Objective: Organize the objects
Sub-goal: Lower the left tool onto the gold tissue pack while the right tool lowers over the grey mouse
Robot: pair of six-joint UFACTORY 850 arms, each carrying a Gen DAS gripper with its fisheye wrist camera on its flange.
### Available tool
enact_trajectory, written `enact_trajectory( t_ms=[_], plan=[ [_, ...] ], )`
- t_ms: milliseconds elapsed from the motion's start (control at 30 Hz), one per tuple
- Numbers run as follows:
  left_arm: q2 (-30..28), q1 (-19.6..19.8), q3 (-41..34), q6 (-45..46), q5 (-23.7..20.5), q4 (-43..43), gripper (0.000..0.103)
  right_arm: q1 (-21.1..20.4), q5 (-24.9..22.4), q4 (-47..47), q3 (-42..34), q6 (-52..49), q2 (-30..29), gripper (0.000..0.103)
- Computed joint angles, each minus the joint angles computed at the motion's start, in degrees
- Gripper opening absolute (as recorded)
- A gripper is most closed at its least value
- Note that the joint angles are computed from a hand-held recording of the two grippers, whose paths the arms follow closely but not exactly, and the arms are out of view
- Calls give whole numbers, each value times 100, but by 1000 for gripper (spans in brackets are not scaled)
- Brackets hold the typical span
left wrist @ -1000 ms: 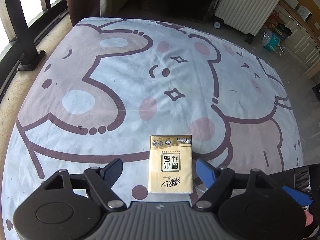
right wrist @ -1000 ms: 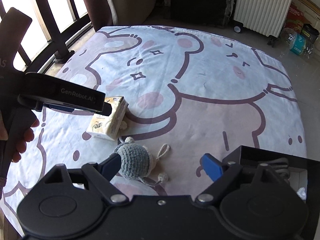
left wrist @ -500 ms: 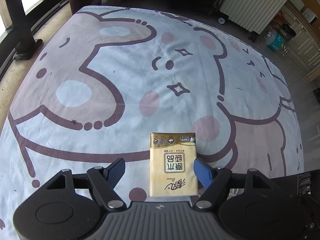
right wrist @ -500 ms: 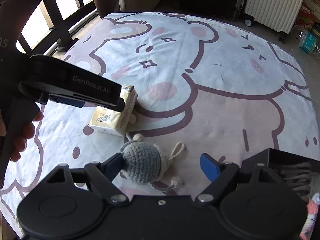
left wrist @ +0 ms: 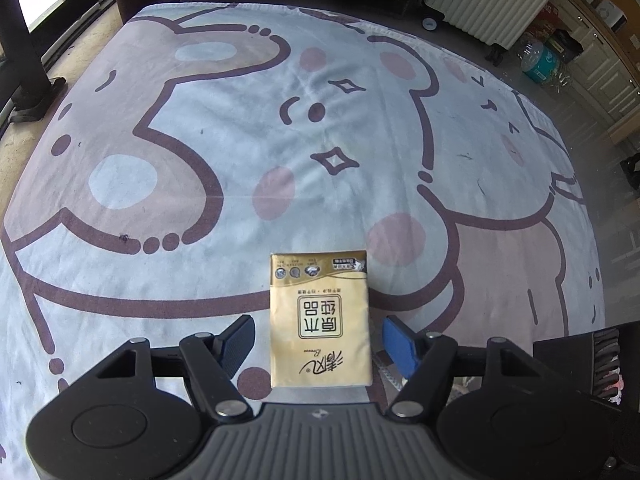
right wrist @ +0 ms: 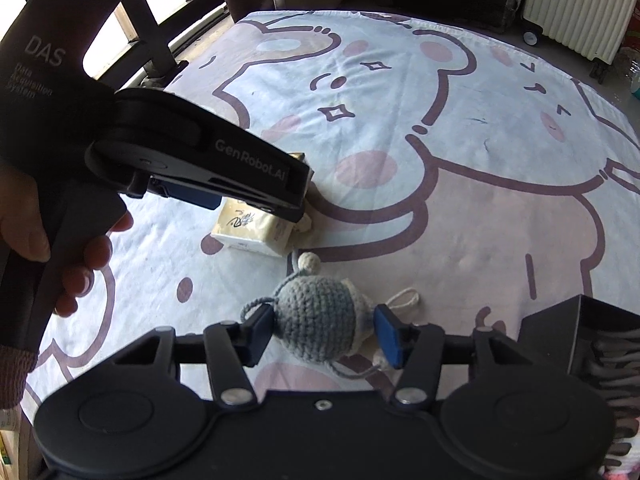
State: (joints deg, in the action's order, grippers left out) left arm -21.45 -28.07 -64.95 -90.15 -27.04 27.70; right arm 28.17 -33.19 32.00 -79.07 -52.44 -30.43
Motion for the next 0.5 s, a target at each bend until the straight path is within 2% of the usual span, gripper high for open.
enact_trajectory(
  t_ms=[133,167,233,267,500],
  plan=[
    [-93,13,-80,300,-68,-375,70,-10,-6,-47,20,-5,31,55],
    [-112,17,-95,359,-86,-457,67,-16,-15,-49,18,-6,33,55],
    [-138,23,-109,404,-125,-583,55,-32,-29,-57,18,-3,39,54],
    [-143,22,-117,397,-144,-601,53,-41,-30,-64,20,-7,41,54],
    [-86,-62,-174,382,-398,-410,53,-103,29,-142,49,78,88,54]
  ],
)
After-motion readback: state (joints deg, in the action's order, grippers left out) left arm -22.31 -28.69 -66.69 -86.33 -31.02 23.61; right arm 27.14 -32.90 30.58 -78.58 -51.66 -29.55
